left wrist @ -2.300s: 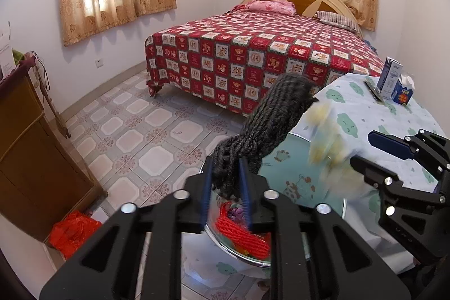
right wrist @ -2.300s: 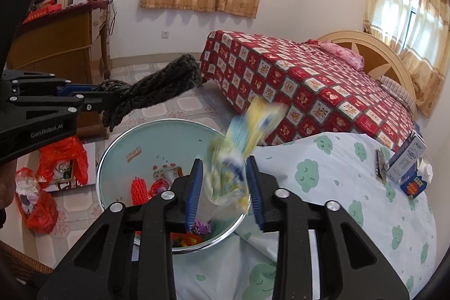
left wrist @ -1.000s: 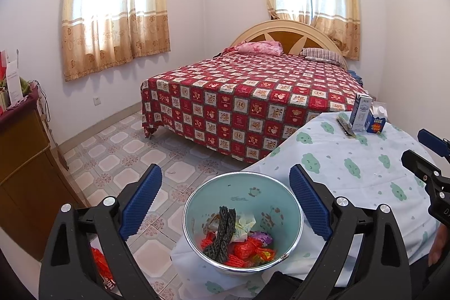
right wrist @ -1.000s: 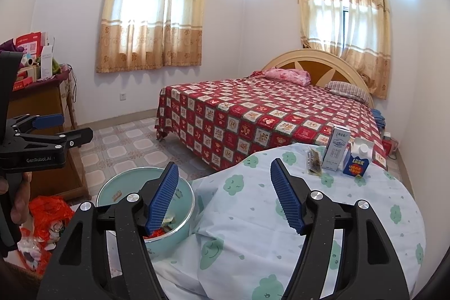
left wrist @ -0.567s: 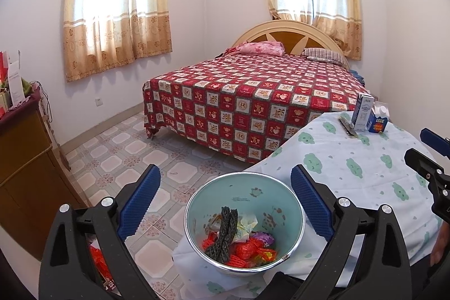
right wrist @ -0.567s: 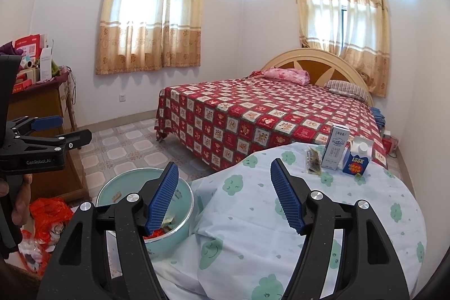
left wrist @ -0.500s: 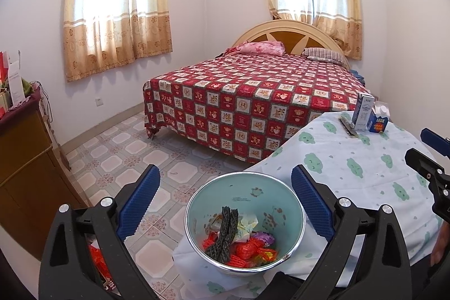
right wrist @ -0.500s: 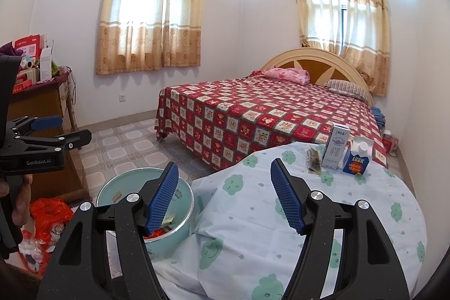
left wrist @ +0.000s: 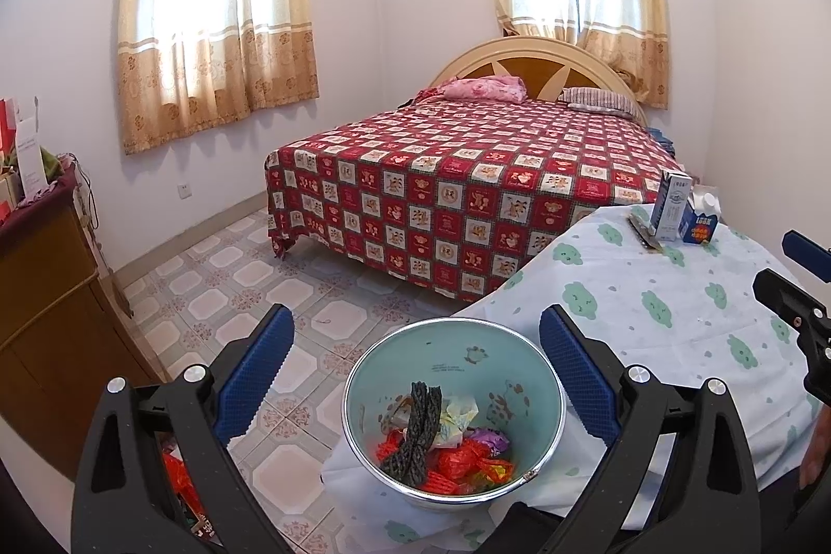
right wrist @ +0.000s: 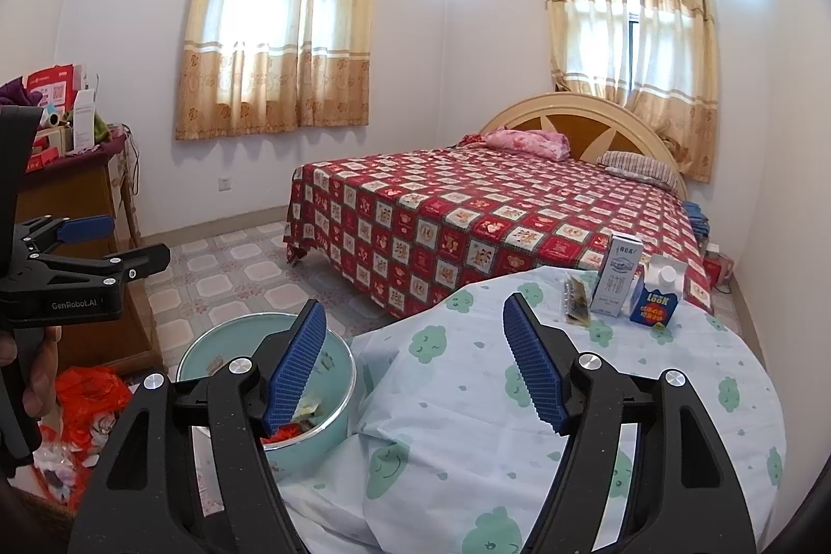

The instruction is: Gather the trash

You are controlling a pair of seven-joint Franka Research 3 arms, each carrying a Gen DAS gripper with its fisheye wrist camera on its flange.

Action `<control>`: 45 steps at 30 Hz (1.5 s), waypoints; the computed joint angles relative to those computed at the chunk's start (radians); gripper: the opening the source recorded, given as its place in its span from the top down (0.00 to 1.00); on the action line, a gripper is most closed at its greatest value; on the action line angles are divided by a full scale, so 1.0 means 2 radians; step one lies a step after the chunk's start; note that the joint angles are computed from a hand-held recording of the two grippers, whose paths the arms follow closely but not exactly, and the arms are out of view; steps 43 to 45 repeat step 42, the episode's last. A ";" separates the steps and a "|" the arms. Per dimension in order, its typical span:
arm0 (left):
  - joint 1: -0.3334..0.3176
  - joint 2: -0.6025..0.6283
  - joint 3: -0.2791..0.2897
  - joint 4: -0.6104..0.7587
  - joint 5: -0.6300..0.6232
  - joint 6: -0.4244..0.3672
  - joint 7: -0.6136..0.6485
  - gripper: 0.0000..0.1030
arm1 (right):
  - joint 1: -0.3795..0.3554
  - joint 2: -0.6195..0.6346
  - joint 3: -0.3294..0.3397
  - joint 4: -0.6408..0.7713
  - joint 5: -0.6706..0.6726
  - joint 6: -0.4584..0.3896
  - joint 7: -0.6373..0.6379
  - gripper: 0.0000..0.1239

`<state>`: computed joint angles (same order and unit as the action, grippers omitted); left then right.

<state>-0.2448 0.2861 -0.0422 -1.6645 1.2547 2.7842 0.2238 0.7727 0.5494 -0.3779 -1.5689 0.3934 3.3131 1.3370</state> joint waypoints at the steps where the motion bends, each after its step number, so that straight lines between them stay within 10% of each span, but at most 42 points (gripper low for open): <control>1: 0.001 0.000 0.000 0.000 -0.001 0.001 0.001 0.09 | 0.000 0.000 0.000 0.000 0.000 -0.001 0.000 0.43; 33: -0.013 0.009 -0.003 0.010 0.021 -0.029 0.006 0.06 | 0.003 -0.004 -0.010 -0.006 0.037 0.001 -0.011 0.39; 42: -0.012 0.014 -0.003 0.010 -0.005 -0.020 0.025 0.06 | -0.019 0.087 -0.132 0.108 0.021 -0.210 0.148 0.30; 45: -0.012 0.014 -0.003 0.010 -0.005 -0.020 0.025 0.06 | -0.019 0.087 -0.132 0.108 0.021 -0.210 0.148 0.30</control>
